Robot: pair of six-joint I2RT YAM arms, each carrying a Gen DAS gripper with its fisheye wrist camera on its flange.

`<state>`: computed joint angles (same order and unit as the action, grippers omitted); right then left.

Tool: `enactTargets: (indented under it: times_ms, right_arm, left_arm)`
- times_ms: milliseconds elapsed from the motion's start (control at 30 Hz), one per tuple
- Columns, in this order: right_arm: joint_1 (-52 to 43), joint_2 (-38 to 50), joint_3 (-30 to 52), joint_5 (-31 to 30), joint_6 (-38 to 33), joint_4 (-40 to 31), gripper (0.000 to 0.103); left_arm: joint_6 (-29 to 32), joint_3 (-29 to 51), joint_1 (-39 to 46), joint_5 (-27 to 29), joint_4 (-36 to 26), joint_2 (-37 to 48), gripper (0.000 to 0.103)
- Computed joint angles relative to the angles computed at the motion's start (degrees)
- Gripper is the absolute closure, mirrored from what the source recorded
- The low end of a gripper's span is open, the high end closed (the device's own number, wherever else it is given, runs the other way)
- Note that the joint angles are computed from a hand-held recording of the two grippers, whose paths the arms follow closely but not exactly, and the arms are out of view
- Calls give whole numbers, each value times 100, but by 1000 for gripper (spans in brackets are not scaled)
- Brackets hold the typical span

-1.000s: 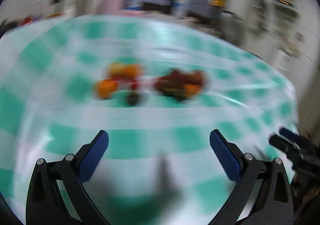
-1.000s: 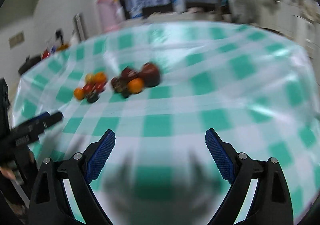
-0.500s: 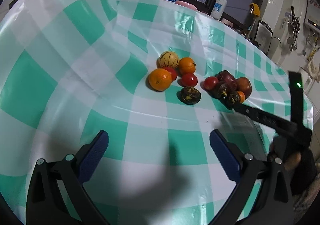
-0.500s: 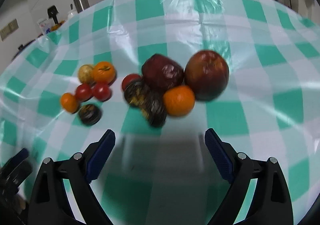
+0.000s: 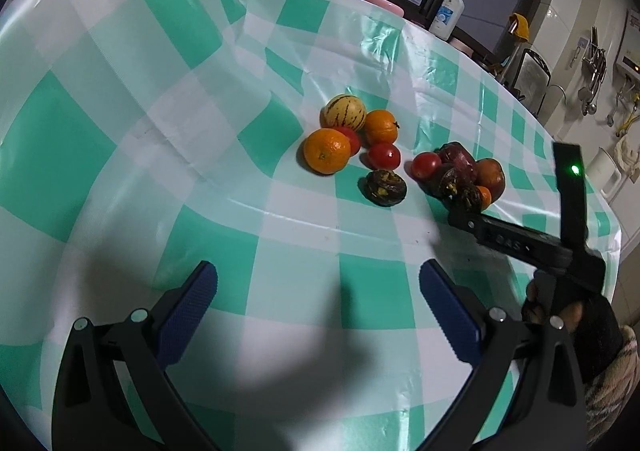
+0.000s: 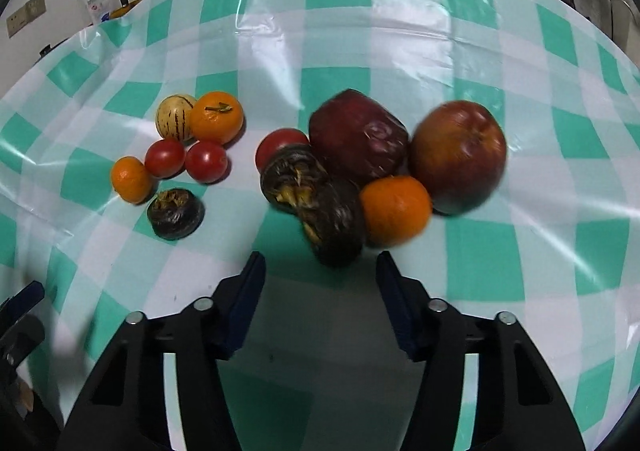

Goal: Organize fruits
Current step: 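Grasp a dark mangosteen with the right tool while the left tool grasps another mangosteen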

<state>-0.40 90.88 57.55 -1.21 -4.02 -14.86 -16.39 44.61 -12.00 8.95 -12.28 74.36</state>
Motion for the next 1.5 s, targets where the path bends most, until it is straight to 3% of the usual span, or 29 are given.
enactTargets:
  times_ms: [233, 300, 367, 500, 667, 767, 867, 967, 1233, 1333, 1367, 1400, 1500]
  right_arm:
    - [224, 368, 354, 327, -59, -11, 58]
    - [245, 387, 379, 443, -84, -1, 73]
    - [249, 399, 378, 518, -22, 52, 76]
    - [61, -163, -85, 157, 21, 98, 77]
    - [-482, -1527, -1162, -456, -283, -201, 77]
    - [-1012, -2224, -1719, -912, -464, -405, 77]
    - [-1551, -2589, -2053, -1379, -577, -549, 76]
    - [-2028, -2695, -2118, -1937, -629, -620, 76]
    - [-2159, -2500, -2068, -2367, -564, -633, 76]
    - [-2258, -2449, -2047, -2543, -546, -654, 76]
    - [-2263, -2463, -2055, -2563, -535, -650, 76]
    - [-2273, -2474, -2063, -2587, -530, -648, 76]
    - [-2376, -2470, -2074, -2761, -522, -642, 76]
  left_arm:
    - [-78, -33, -8, 6, 11, -20, 2]
    - [-98, -47, -18, 9, 24, -27, 2]
    - [-125, -62, -29, 3, 32, -39, 2]
    - [-155, -87, -38, -5, 54, -49, 2]
    - [-48, -80, -70, 19, 47, -45, 2]
    - [52, 128, -282, -135, -205, 101, 2]
    - [-40, 524, -448, 84, -561, 521, 4]
    - [-167, 1053, -901, -500, -761, 1071, 12]
    - [-234, 3294, -1527, -1609, -1278, 3133, 29]
    - [-155, 4131, -1695, -2080, -1594, 3773, 43]
    - [-173, 4264, -1736, -2240, -1651, 3875, 55]
    - [-179, 4278, -1755, -2293, -1654, 3885, 59]
    - [-274, 3776, -1758, -2016, -1350, 3535, 60]
